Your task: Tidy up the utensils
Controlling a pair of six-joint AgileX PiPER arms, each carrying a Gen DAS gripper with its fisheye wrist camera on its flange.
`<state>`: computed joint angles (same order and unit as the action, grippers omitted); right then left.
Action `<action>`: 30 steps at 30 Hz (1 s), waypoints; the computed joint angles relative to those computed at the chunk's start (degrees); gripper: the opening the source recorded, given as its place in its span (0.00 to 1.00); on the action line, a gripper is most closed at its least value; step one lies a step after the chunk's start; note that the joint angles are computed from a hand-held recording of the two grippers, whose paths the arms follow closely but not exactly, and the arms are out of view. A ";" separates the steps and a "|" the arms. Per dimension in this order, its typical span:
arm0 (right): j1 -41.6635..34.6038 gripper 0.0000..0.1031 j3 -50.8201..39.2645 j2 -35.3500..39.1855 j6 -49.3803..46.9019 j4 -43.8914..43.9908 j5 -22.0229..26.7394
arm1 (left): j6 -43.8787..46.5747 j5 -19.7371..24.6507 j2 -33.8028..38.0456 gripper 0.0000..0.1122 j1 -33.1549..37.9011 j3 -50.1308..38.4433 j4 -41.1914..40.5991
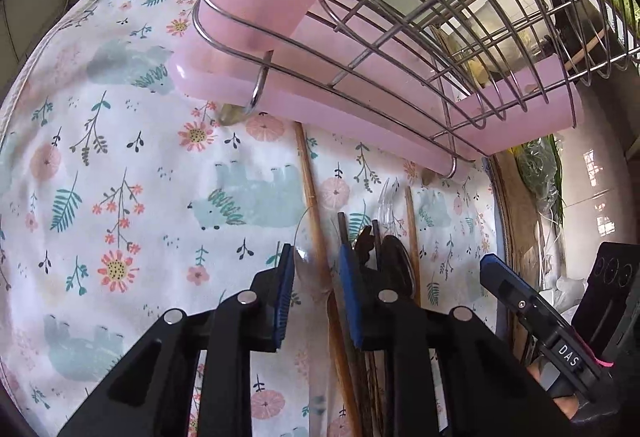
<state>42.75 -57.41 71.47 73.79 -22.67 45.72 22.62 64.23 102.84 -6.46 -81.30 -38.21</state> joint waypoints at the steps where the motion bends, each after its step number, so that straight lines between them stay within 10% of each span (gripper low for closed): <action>1: -0.47 0.36 0.06 0.17 -0.71 0.87 -0.57 | 0.20 0.34 0.06 0.18 0.42 -0.16 -0.38; 11: -8.15 0.36 -1.40 4.36 -13.94 16.41 -6.05 | 5.96 -0.07 -3.41 0.01 3.34 0.22 -2.65; 30: -9.09 0.08 -18.81 21.84 -17.58 14.58 7.54 | 11.99 2.06 -7.36 0.01 11.22 0.20 -4.85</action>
<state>33.66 -76.22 93.31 56.21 -8.08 53.26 34.61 66.29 95.48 4.76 -81.10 -43.06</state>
